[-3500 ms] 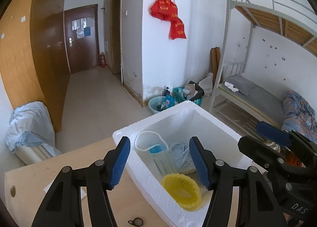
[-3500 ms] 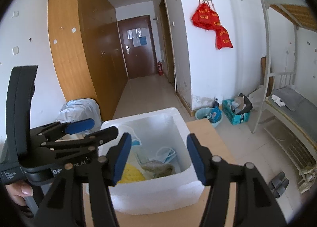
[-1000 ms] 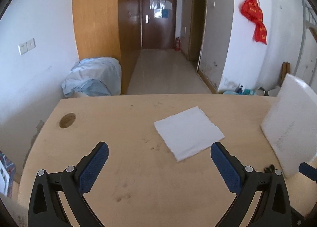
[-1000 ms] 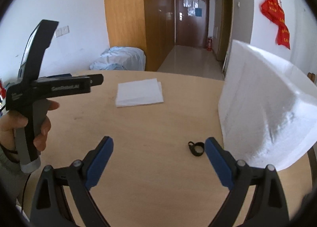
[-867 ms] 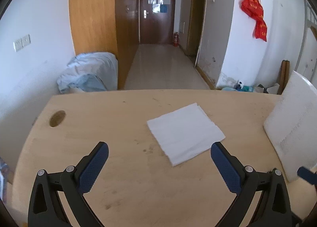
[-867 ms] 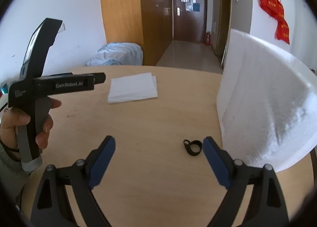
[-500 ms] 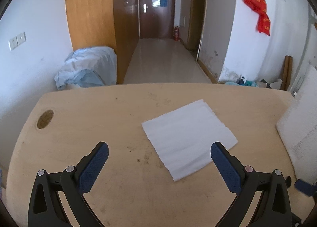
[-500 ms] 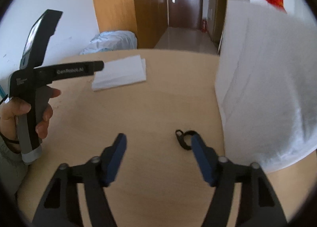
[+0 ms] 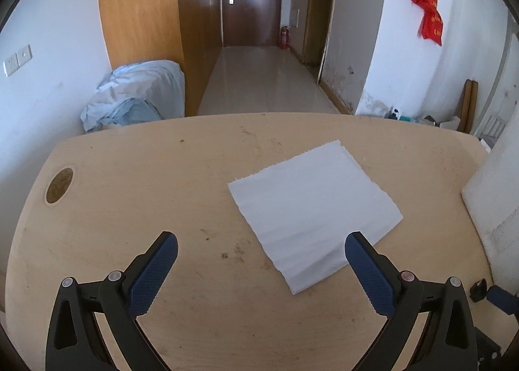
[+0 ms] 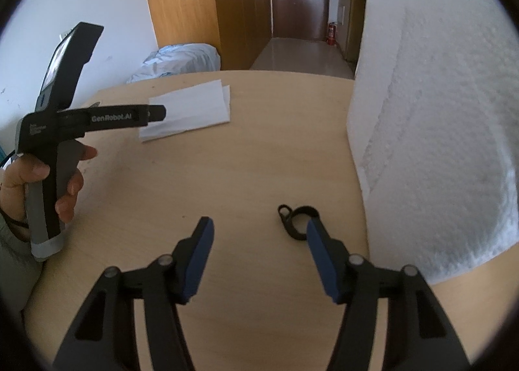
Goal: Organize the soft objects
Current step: 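Grasp the white paper towel with the left gripper while the right gripper approaches the black hair tie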
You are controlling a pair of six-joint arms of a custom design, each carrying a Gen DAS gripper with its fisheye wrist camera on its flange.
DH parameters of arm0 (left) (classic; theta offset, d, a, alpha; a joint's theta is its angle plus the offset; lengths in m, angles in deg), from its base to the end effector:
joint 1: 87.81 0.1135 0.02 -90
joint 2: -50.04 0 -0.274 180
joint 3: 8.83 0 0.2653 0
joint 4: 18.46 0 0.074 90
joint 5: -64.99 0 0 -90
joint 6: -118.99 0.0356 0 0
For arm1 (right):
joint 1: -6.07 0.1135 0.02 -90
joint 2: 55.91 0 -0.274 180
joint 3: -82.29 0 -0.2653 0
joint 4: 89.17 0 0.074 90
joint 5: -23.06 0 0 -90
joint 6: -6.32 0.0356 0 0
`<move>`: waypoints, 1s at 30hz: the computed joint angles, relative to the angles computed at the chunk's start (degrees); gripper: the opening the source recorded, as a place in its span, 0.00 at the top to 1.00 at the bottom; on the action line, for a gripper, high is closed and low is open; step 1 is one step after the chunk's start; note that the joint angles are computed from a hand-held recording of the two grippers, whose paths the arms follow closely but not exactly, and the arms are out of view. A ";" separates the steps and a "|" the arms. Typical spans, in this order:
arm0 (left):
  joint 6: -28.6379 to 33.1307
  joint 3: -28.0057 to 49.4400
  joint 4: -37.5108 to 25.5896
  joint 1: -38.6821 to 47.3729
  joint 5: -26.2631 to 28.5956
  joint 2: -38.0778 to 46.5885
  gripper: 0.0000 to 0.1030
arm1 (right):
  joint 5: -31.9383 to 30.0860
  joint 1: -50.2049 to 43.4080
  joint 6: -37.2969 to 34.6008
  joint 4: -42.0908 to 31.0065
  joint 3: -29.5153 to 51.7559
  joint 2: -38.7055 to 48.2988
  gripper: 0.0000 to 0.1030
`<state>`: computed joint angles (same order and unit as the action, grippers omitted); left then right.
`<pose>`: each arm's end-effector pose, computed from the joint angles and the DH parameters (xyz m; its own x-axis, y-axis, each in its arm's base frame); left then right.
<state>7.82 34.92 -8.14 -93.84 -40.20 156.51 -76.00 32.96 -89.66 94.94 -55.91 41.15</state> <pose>0.2848 -0.0207 0.0546 -0.7139 -0.2750 -0.6439 -0.3383 0.9407 -0.0268 0.2412 0.1286 0.0824 -0.6351 -0.4374 -0.6366 -0.6042 0.7948 0.0566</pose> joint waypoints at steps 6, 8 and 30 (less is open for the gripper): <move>-0.13 2.78 -1.82 -0.68 -0.41 3.25 0.00 | -0.30 -0.04 0.25 -0.07 0.54 0.38 0.38; -0.14 3.62 -2.32 -0.74 -0.29 4.03 0.00 | -0.14 0.17 0.41 0.03 0.83 0.72 0.38; 1.20 8.57 -5.61 -1.40 1.69 6.08 0.18 | 0.76 1.24 1.50 -0.08 1.63 1.47 0.38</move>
